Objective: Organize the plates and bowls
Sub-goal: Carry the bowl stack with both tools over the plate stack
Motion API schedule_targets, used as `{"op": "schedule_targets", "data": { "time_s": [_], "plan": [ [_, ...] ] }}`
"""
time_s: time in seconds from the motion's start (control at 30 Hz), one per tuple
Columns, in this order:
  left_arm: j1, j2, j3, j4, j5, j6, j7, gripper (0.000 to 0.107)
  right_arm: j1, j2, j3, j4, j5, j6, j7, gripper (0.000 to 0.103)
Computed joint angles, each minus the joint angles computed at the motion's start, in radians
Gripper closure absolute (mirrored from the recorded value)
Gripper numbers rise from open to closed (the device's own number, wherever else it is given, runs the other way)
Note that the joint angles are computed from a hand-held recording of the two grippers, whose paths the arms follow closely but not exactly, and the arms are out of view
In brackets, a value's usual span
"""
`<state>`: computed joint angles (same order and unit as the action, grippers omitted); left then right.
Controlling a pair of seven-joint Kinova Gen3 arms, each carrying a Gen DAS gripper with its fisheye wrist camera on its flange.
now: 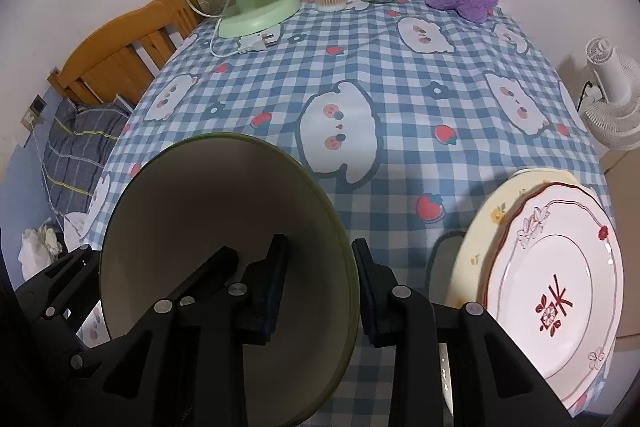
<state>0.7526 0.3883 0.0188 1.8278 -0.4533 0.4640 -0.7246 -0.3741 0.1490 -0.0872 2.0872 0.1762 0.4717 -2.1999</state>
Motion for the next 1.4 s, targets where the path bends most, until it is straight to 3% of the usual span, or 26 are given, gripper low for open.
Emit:
{"op": "schedule_targets", "data": {
  "time_s": [0.6, 1.4],
  "plan": [
    [0.039, -0.020, 0.023, -0.058, -0.033, 0.066, 0.033, 0.061, 0.043, -0.090, -0.012, 0.010, 0.005, 0.058, 0.005, 0.068],
    [0.122, 0.026, 0.060, -0.228, -0.085, 0.166, 0.061, 0.061, 0.195, -0.237, 0.018, 0.037, -0.086, 0.103, 0.178, 0.068]
  ]
}}
